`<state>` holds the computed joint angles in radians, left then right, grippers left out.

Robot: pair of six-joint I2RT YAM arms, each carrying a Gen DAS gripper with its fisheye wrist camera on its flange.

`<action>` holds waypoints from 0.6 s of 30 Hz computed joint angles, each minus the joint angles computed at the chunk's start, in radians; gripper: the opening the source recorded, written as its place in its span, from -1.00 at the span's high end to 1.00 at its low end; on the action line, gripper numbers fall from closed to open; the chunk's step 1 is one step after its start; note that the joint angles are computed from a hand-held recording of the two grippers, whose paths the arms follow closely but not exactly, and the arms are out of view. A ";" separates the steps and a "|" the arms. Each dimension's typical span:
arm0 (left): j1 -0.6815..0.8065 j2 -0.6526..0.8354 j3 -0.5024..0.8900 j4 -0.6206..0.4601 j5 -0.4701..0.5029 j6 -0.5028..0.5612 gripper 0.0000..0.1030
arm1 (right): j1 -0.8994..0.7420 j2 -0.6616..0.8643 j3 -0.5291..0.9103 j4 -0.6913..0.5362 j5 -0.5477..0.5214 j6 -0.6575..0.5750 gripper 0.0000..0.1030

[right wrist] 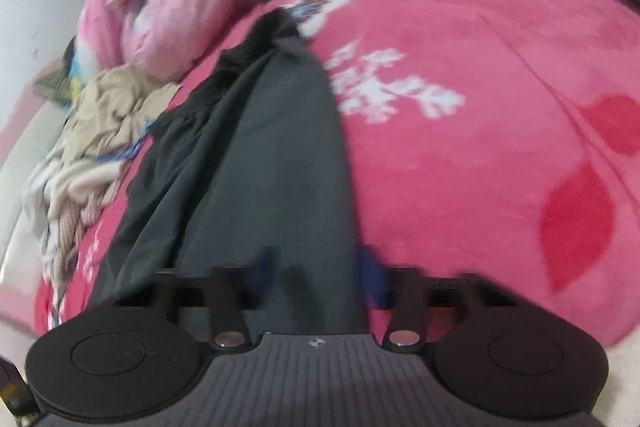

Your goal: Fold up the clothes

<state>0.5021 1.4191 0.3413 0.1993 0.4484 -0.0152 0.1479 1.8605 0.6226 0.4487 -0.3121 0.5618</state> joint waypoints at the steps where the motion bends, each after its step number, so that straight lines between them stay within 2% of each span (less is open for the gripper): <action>1: 0.010 -0.013 0.006 -0.016 0.010 -0.004 0.89 | 0.000 0.006 0.011 -0.007 -0.018 -0.010 0.99; 3: 0.031 -0.040 0.019 -0.050 0.032 -0.010 1.00 | -0.001 -0.014 0.029 -0.032 0.012 -0.054 1.00; 9: 0.132 -0.122 0.120 -0.236 0.116 0.107 1.00 | -0.131 -0.236 0.050 -0.156 0.129 -0.222 1.00; 11: 0.153 -0.068 0.170 -0.273 0.119 0.144 1.00 | -0.170 -0.205 0.106 -0.210 0.195 -0.287 0.95; 12: 0.161 -0.028 0.192 -0.277 0.113 0.147 1.00 | -0.171 -0.174 0.135 -0.234 0.263 -0.315 0.85; 13: 0.173 0.002 0.207 -0.291 0.132 0.153 1.00 | -0.160 -0.135 0.162 -0.255 0.355 -0.339 0.59; 15: 0.198 0.060 0.238 -0.325 0.171 0.167 0.98 | -0.137 -0.077 0.197 -0.273 0.514 -0.364 0.35; 16: 0.209 0.090 0.256 -0.343 0.189 0.174 0.98 | -0.123 -0.075 0.183 -0.255 0.563 -0.357 0.35; 18: 0.225 0.123 0.269 -0.364 0.218 0.193 0.79 | -0.102 -0.128 0.105 -0.174 0.545 -0.322 0.33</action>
